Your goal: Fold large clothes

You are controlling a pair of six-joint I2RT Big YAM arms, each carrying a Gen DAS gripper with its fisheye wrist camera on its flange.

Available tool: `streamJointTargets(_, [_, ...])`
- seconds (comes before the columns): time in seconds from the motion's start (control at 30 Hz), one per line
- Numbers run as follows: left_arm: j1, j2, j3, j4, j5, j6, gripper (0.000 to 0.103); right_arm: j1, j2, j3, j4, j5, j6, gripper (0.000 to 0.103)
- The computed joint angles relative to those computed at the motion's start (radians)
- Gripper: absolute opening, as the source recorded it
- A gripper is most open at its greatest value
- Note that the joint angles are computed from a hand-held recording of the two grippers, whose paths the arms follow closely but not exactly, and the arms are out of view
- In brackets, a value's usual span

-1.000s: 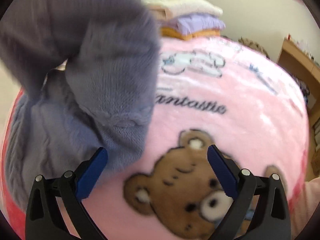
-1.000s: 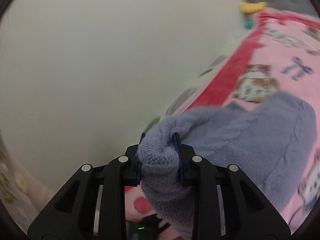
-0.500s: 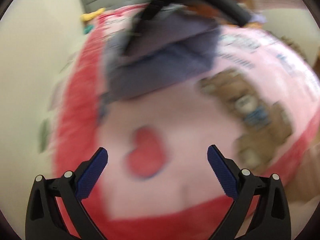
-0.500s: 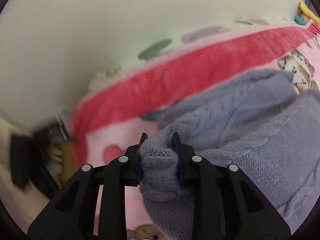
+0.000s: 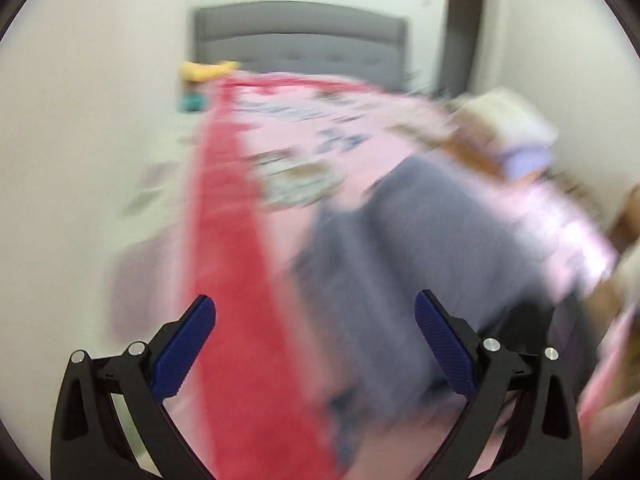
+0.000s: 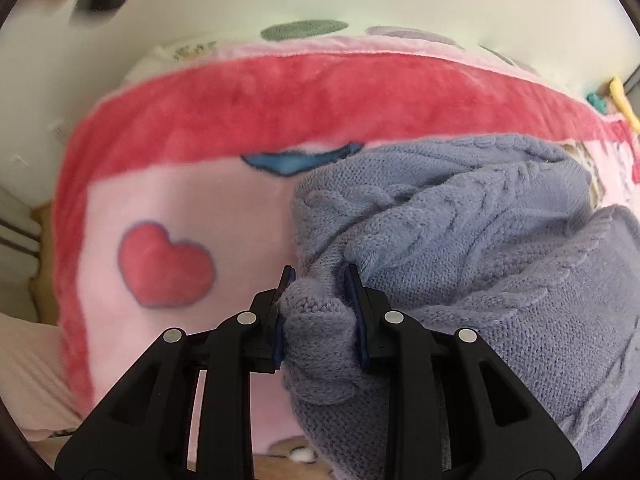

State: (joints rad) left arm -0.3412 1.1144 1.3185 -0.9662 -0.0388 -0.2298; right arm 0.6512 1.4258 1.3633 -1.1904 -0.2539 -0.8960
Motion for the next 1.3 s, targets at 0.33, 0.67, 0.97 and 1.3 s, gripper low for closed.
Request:
streamJointTargets(0.33, [0.110,0.396,0.174,0.142,0.639,-0.322,0.098,0.026,-0.033,-0.061,0.101,0.055,0.072,0.025])
streamJointTargets(0.67, [0.090,0.412,0.112,0.168,0.663,-0.378,0.077,0.021,-0.039,-0.075,0.111,0.028,0.104,0.029])
streamJointTargets(0.97, [0.049,0.485,0.236,0.015,0.598,-0.290,0.059,0.032,-0.036,-0.073,0.099,0.027,0.105,0.033])
streamJointTargets(1.3, [0.060,0.487,0.250,-0.055,0.537,-0.254,0.019,-0.006,-0.024,-0.024,0.015,-0.084,0.111,0.048])
